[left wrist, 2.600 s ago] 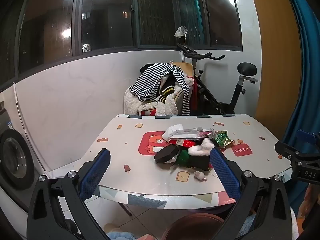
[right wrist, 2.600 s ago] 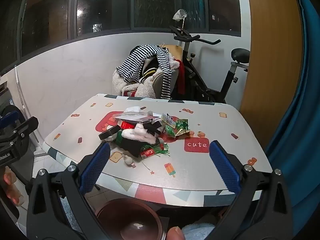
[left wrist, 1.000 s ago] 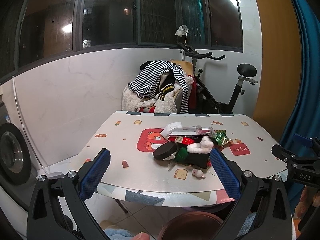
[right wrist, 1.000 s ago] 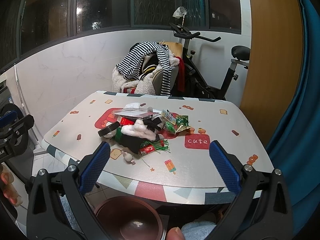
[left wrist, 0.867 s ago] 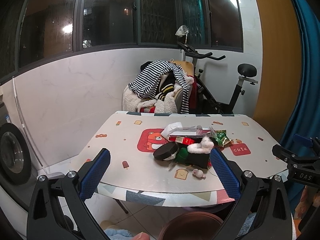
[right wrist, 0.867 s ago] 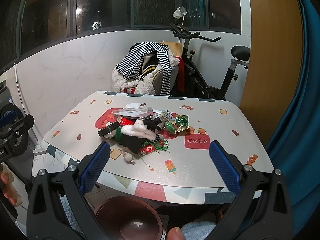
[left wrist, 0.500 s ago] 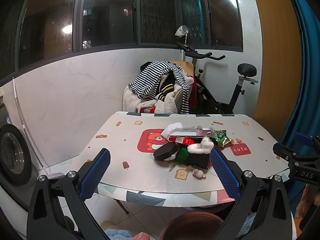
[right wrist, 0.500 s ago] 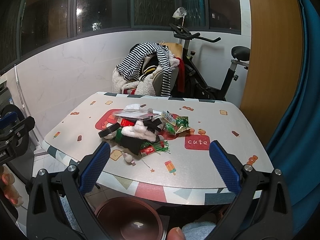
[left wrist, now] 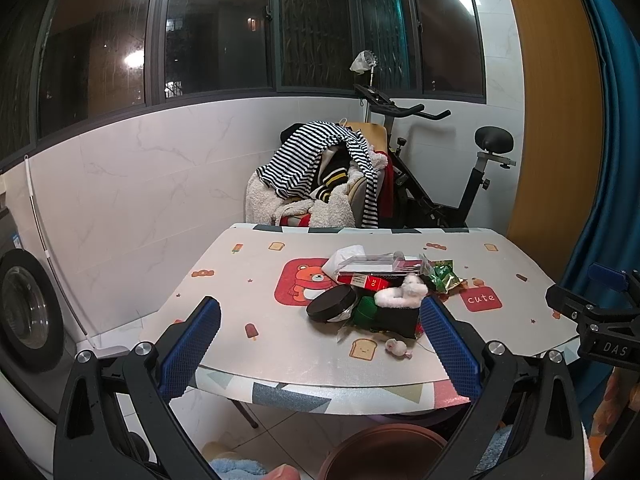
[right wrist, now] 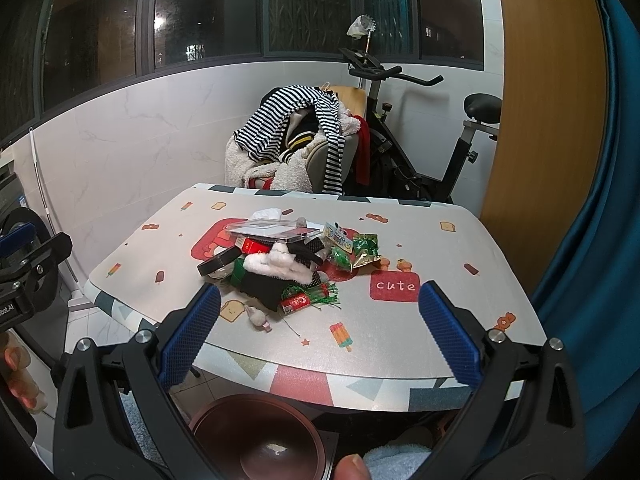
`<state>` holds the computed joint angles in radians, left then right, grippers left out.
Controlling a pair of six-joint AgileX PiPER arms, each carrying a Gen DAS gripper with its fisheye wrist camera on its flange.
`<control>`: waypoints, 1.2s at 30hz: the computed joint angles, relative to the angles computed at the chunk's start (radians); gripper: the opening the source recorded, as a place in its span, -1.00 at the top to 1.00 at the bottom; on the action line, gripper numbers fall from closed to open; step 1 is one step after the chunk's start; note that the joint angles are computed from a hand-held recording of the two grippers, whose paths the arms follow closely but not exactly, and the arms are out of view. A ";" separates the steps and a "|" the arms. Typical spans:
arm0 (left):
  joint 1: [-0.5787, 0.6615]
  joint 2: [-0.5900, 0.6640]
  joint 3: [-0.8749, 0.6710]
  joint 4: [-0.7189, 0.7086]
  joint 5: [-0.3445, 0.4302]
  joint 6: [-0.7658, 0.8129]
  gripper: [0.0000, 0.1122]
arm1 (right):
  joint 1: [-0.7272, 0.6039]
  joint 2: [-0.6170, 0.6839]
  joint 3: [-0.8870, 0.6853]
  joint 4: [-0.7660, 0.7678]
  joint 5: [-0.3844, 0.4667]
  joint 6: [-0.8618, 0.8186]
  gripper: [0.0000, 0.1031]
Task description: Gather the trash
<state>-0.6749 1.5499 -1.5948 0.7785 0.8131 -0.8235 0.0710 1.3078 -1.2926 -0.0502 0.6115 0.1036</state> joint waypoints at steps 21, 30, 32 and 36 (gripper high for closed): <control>0.035 0.034 0.040 0.034 -0.022 0.011 -0.74 | -0.014 0.021 0.047 0.019 -0.034 0.001 -0.89; 0.124 0.100 0.077 -0.065 -0.081 0.036 -0.74 | -0.062 0.105 0.113 0.224 -0.129 -0.119 -0.89; 0.139 0.121 0.072 -0.084 -0.079 0.044 -0.74 | -0.047 0.163 0.103 0.245 -0.131 -0.153 -0.89; 0.195 0.166 0.060 -0.210 -0.107 0.115 -0.74 | 0.017 0.299 0.047 0.237 -0.124 -0.236 -0.89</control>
